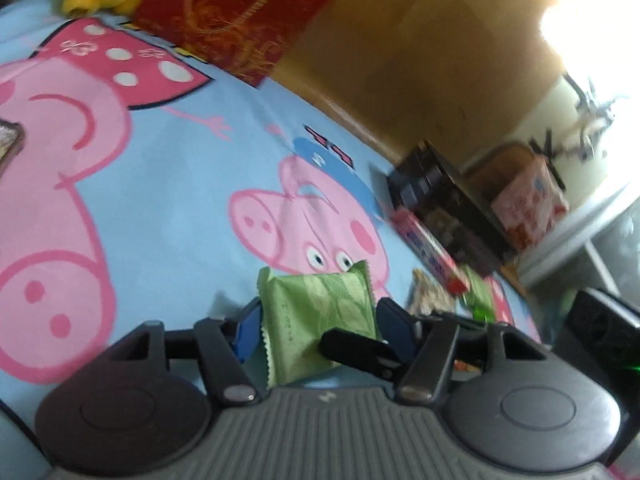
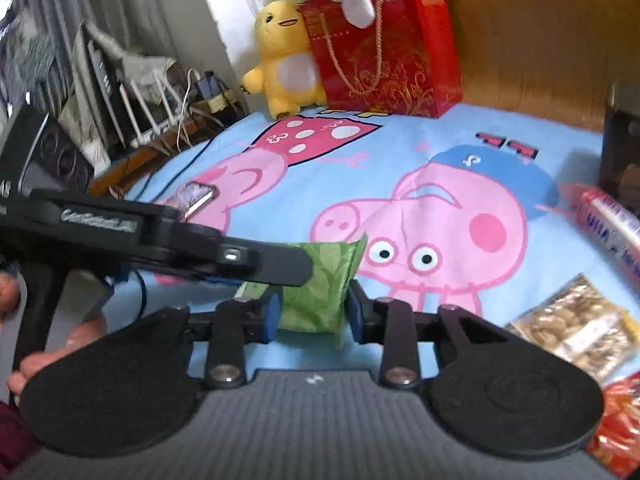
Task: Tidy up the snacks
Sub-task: 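Grasp the light green leaf-print packet with the left gripper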
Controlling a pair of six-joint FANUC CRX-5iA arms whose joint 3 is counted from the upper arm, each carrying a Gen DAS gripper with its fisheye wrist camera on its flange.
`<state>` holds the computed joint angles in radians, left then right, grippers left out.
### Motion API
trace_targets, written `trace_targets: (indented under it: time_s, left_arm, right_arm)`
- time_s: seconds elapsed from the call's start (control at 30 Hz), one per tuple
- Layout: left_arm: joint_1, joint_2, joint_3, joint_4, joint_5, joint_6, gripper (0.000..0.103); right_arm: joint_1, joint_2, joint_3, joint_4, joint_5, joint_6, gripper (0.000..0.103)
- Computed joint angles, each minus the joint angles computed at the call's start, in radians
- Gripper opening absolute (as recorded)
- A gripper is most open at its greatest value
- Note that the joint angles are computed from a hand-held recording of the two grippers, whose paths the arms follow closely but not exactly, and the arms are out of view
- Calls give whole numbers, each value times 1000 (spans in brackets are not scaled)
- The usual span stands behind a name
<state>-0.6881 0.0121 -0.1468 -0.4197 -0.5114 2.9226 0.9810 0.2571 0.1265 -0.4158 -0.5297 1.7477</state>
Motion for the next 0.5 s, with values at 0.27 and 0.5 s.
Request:
trace_targets:
  time_s: [0.27,0.5]
  left_arm:
    - [-21,46,-31,280,116,-369,61]
    - [-57,148,-27,670,192,-838,66]
  right_arm:
    - [-77,-160,-158,-155,-65,115,37]
    - [-69,-338,-365,-122,9,12,38]
